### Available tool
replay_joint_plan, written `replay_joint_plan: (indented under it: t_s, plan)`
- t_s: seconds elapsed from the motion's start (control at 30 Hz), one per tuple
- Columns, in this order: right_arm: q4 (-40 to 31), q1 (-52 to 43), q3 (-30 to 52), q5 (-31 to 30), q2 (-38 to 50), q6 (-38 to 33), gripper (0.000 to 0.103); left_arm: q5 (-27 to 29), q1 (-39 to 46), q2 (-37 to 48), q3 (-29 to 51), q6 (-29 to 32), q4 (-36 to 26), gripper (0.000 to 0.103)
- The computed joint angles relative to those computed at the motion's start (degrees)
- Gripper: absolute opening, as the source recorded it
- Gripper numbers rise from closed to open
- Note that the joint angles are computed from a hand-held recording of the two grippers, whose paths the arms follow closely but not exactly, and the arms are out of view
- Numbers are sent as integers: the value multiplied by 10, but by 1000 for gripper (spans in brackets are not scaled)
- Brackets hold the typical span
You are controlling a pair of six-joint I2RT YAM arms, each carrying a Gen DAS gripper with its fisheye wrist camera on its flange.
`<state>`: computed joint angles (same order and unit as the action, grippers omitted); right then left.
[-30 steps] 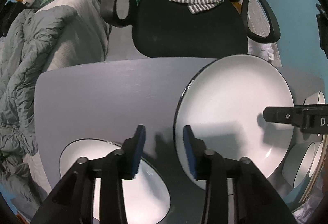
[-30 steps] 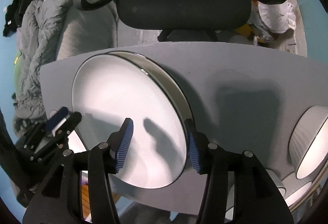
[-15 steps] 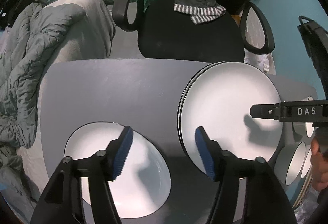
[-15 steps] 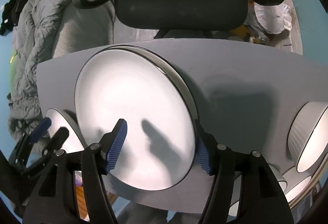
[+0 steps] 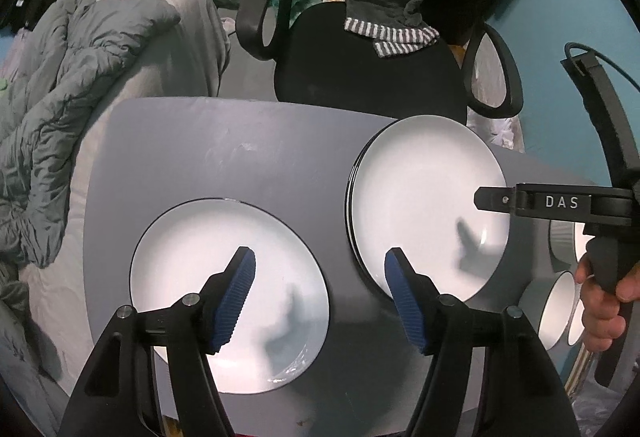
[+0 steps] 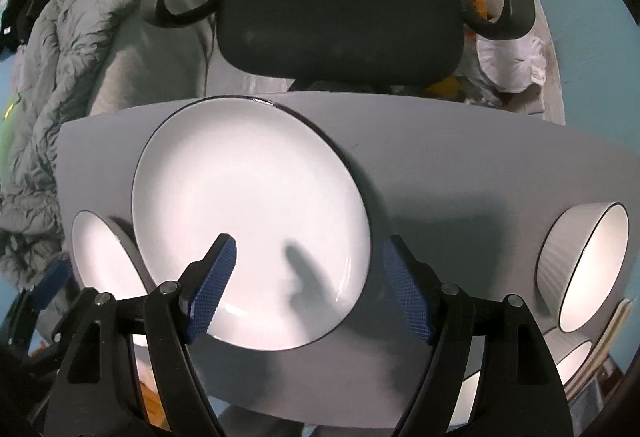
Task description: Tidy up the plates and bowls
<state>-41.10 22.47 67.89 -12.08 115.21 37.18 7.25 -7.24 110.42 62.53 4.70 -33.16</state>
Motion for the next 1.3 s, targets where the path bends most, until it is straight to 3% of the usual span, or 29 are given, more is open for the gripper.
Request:
replay_joint_plan:
  t_s: [0.3,0.7,1.03,1.3]
  plan:
    - [-73,52,34,89,-46,-50,76,27,57,-53,-36,11,-18,69]
    - [-134,127,115,127,-56,-126,76,30,174,-119,-87,71,-38,72]
    - [-163,185,238,122,42,-209,76,28,284,-59,-92,97,-22,72]
    - [-171,195,376,59,175,-223,76,32,348,27,-87,96,27,72]
